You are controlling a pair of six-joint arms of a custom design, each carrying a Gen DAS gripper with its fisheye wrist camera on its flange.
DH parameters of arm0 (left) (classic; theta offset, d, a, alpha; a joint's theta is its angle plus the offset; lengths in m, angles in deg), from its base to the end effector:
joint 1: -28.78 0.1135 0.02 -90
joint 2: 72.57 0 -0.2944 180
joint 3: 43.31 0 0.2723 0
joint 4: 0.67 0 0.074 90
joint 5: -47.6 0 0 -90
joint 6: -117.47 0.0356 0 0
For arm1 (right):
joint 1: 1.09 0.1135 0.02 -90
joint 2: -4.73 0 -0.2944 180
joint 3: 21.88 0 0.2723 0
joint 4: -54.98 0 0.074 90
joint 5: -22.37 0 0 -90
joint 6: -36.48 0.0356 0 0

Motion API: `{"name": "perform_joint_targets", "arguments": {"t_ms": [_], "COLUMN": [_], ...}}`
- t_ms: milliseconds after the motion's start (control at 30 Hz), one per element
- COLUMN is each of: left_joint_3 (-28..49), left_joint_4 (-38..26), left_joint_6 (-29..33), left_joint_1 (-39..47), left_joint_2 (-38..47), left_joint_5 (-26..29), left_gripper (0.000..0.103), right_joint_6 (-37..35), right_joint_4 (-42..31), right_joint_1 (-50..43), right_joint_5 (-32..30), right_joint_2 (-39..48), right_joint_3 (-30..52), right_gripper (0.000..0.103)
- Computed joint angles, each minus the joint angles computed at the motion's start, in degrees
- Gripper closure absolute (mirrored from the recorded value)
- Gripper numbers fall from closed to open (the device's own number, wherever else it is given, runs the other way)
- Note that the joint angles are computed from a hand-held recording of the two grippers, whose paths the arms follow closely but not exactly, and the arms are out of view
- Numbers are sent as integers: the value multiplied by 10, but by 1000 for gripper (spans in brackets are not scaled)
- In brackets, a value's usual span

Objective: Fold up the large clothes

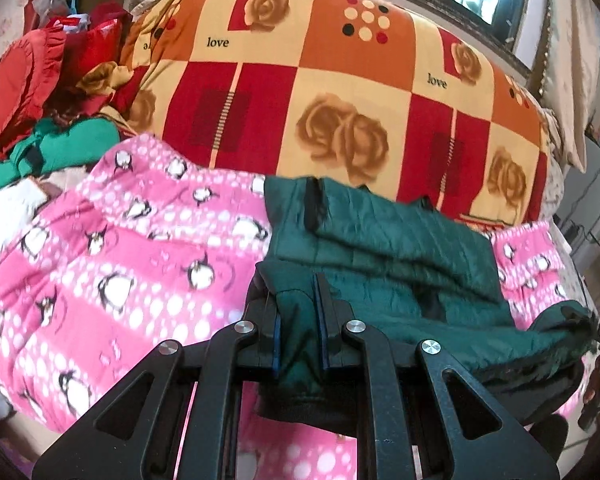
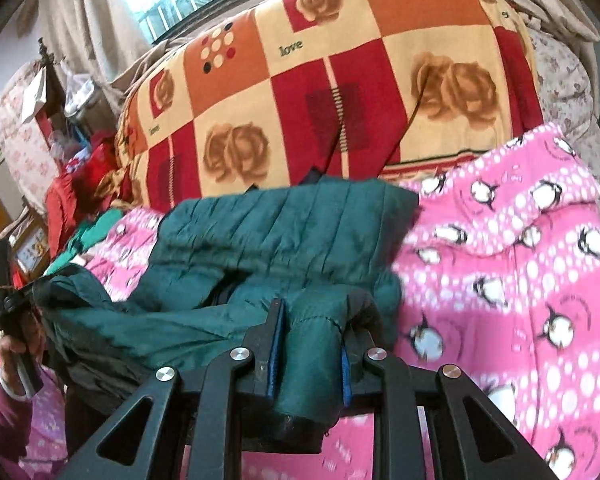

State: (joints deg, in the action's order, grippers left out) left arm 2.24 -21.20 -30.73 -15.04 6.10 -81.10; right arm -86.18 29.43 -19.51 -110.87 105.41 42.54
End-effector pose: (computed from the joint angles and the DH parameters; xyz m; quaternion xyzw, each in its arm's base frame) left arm 0.1962 -0.1574 0.1714 -0.2147 0.8765 -0.0307 0.4299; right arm 0.3316 -0.0847 0.1537 -0.2008 0.8836 0.2248 0.3583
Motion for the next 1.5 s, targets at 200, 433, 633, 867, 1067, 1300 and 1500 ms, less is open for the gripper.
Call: {"name": "perform_joint_targets", "arguments": {"t_ms": [200, 433, 633, 867, 1067, 1300, 1500], "left_joint_3": [37, 105, 171, 237, 308, 311, 245], "left_joint_4": [36, 55, 53, 55, 40, 81, 149], "left_joint_6": [48, 98, 131, 136, 140, 166, 170], "left_joint_1": [60, 129, 183, 243, 280, 302, 318], "left_joint_2": [35, 107, 175, 255, 340, 364, 307], "left_joint_5": [14, 40, 52, 102, 153, 205, 250], "left_gripper": [90, 90, 91, 91, 88, 80, 23], "right_joint_6": [66, 124, 174, 210, 250, 321, 342], "right_joint_4": [36, 59, 48, 10, -32, -38, -30], "right_joint_1": [32, 77, 104, 139, 158, 165, 157], "right_joint_5": [8, 56, 97, 137, 173, 177, 136], "right_joint_2": [35, 99, 170, 253, 349, 409, 411], "right_joint_3": [53, 134, 235, 353, 463, 527, 533], "right_gripper": [82, 82, 82, 82, 82, 71, 62]}}
